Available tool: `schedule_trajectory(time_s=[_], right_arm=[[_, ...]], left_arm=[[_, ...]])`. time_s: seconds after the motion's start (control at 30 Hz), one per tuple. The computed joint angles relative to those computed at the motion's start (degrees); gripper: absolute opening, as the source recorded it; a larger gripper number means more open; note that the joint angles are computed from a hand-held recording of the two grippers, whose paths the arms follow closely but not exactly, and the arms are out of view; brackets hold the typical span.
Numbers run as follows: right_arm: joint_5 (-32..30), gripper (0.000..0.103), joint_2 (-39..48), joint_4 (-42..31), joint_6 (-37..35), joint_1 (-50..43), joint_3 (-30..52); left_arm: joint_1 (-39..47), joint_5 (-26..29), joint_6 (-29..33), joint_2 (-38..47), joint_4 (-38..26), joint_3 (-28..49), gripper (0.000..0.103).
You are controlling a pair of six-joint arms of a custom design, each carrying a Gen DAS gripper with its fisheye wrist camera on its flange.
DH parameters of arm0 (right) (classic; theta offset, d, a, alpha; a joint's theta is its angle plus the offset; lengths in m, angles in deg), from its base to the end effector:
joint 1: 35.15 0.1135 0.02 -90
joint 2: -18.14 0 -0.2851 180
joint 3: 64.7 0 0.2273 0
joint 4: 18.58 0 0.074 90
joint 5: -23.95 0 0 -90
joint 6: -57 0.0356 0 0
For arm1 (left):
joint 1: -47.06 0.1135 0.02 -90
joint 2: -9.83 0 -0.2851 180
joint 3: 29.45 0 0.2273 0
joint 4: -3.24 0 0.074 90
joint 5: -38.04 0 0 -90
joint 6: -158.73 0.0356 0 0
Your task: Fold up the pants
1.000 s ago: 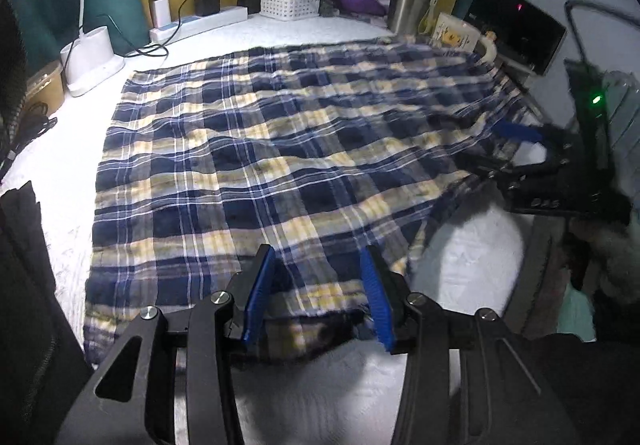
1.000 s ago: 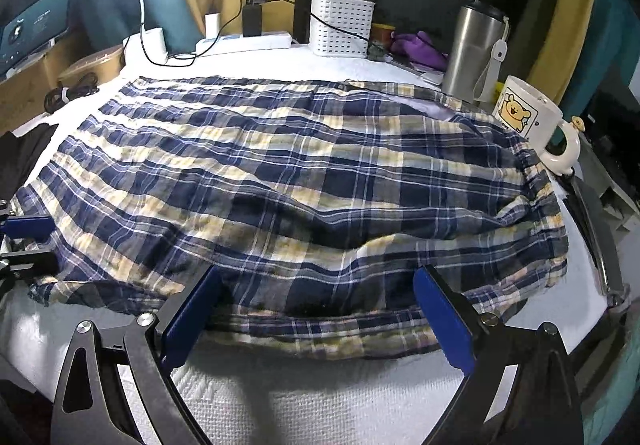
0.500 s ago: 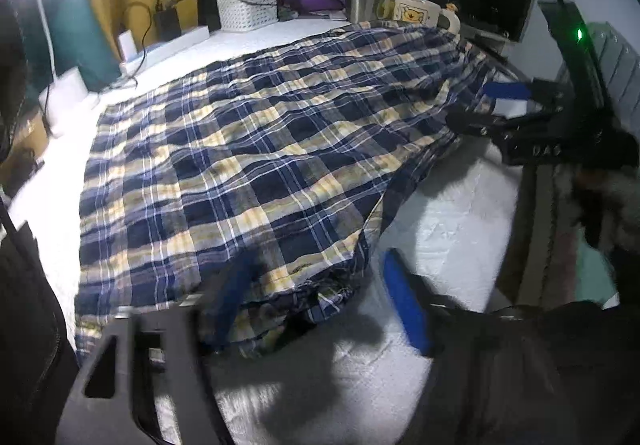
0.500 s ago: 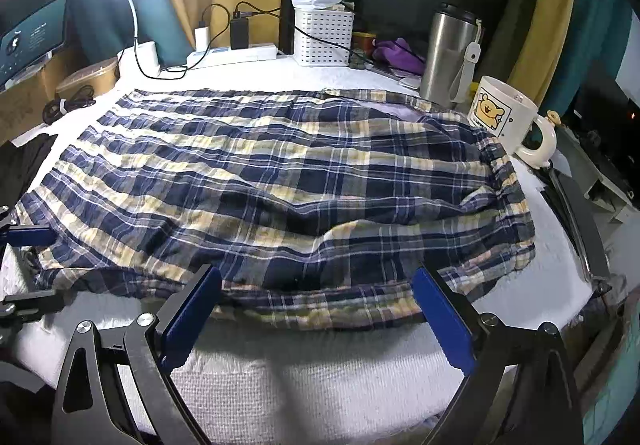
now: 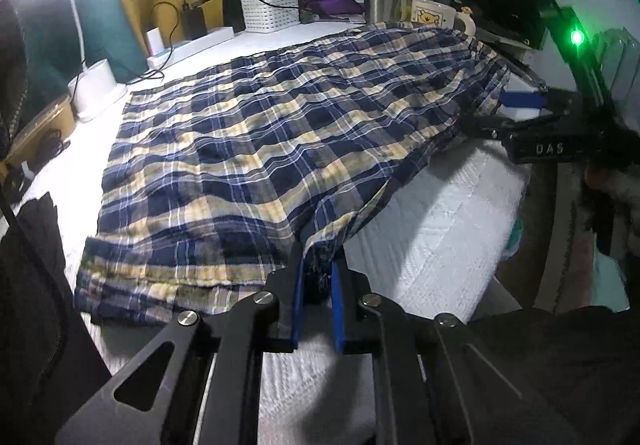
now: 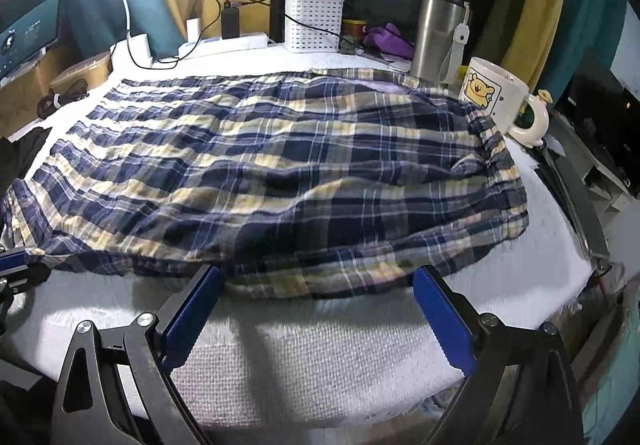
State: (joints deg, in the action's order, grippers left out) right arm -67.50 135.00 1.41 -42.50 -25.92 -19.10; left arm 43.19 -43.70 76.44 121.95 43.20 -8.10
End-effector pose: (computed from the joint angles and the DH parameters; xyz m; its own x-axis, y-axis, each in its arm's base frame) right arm 0.2865 0.0475 0.0671 -0.7304 -0.2859 -0.6203 -0.3006 0.9500 -0.0838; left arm 0.1925 -0.0182 0.0657 -0.7452 0.1835 -0.6411 0.2597 0.9654 -0.0256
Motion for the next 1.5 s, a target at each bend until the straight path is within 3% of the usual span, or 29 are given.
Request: schedule_trajectory(time_s=[0.13,0.27,0.37,0.5,0.63,0.7,0.73,0.8,0.83,1.23,1.5], right_arm=[[-0.45,0.097,0.06,0.32,0.25,-0.40,-0.30],[-0.84,0.097,-0.64,0.34,0.57,-0.32,-0.28],[-1.03,0.097,-1.23,-0.56,0.54,0.08,0.38],[-1.12,0.097,-1.43,-1.74,0.24,0.66,1.51],[-1.04,0.097,-1.00,-2.50,0.01,0.79,2.34],[-1.05,0.097,-0.82,-2.60,-0.03,0.70,2.44],[-1.05,0.097,-0.77,-2.61,-0.01,0.70,2.44],[-1.02,0.097,-0.64,-2.60,0.03,0.75,2.45],[-1.01,0.097,-0.59,-2.52,0.10,0.82,2.41],[-1.53,0.097,0.76,-1.59,-0.19,0.60,1.76],[-2.70,0.097,0.36,-1.94,-0.67,-1.28,1.40]], left_arm=[[5.80,6.60,0.85,-6.64,-7.34,0.01,0.016],[14.70,8.96,3.75,-13.58,-12.12,0.01,0.035],[22.49,10.58,3.69,-13.00,-14.19,2.98,0.045],[27.83,10.52,4.16,-7.89,-17.53,8.85,0.046],[28.37,9.62,4.17,-4.92,-16.46,9.93,0.045],[27.98,8.78,4.27,-4.08,-15.97,9.75,0.041],[27.96,8.64,4.39,-4.16,-15.59,9.24,0.028],[27.78,7.91,4.83,-3.34,-14.84,8.88,0.015],[27.80,7.82,4.99,-3.00,-14.32,8.62,0.003],[30.75,6.50,5.26,-2.89,-10.49,4.83,0.002],[32.34,8.14,3.42,-6.10,-19.72,8.57,0.003]])
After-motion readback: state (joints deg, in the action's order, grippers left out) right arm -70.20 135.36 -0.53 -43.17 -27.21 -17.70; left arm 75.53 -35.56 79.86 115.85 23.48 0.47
